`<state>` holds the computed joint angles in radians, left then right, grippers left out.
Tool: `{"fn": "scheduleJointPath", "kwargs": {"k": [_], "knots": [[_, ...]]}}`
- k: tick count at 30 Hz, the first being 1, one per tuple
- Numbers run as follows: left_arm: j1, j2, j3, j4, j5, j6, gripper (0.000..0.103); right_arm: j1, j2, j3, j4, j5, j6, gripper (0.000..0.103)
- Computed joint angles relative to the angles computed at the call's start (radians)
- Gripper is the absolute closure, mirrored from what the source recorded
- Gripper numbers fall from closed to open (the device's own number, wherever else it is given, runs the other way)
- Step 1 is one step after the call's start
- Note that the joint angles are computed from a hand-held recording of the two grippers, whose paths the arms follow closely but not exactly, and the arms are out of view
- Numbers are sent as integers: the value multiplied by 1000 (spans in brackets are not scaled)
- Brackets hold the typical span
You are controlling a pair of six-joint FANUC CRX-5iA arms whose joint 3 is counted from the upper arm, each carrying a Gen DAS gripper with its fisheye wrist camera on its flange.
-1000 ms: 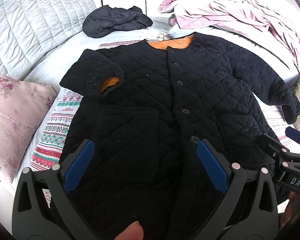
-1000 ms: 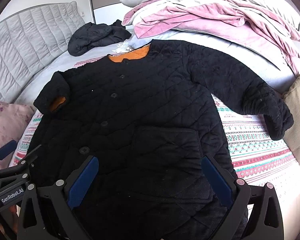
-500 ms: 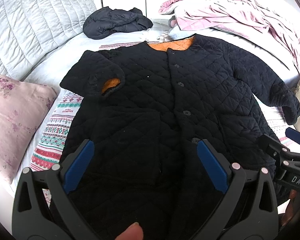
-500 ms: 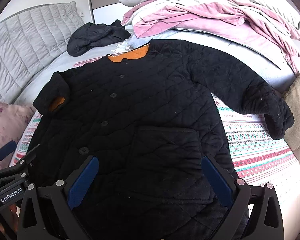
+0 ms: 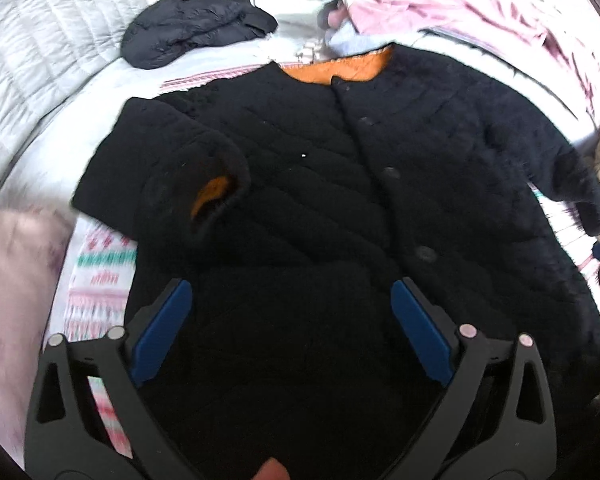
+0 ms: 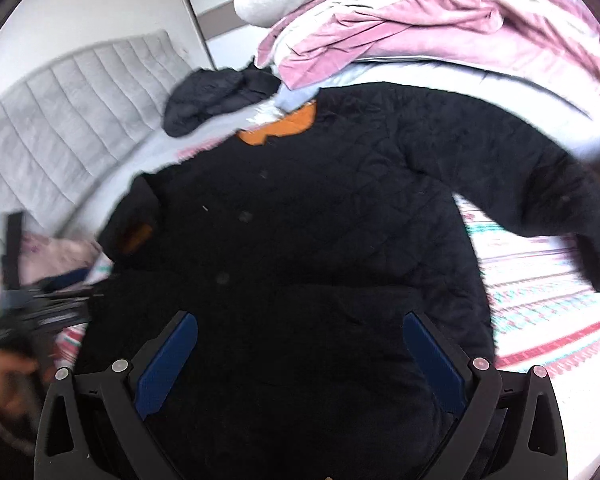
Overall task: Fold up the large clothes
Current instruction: 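Grasp the jacket sleeve cuff with the left gripper and lift it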
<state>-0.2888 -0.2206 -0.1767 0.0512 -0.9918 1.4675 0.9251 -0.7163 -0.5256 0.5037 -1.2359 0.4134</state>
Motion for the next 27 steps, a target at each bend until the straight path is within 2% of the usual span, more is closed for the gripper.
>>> {"fn": "scheduleJointPath", "kwargs": {"k": [4,7,9,11,12,13,15,18,21,25,27], "knots": [[-19,88,68,-116,42,18,13,-115,50,29,-68,46,116,0],[-19,149,118,-167,26,33,23,-180,82,53,-125,85,189,0],[-29,182,155,-225,8,65,40,-208,96,60,-163,105,225,0],[-20,206,174,-243,5,78,49,-225,109,63,-188,109,254,0],[-18,218,187,-256,-4,94,63,-236,116,68,-207,108,271,0],[-10,226,196,-254,-10,99,69,-254,126,78,-236,109,294,0],[25,223,206,-206,-14,71,100,-266,121,80,-260,114,307,0],[75,171,224,-182,28,21,103,-254,99,65,-235,117,277,0],[122,128,276,-226,68,35,103,-221,95,55,-182,87,231,0],[219,137,388,-271,65,61,103,-194,100,43,-113,64,197,0],[279,138,411,-244,57,61,103,-195,98,39,-97,63,190,0]]}}
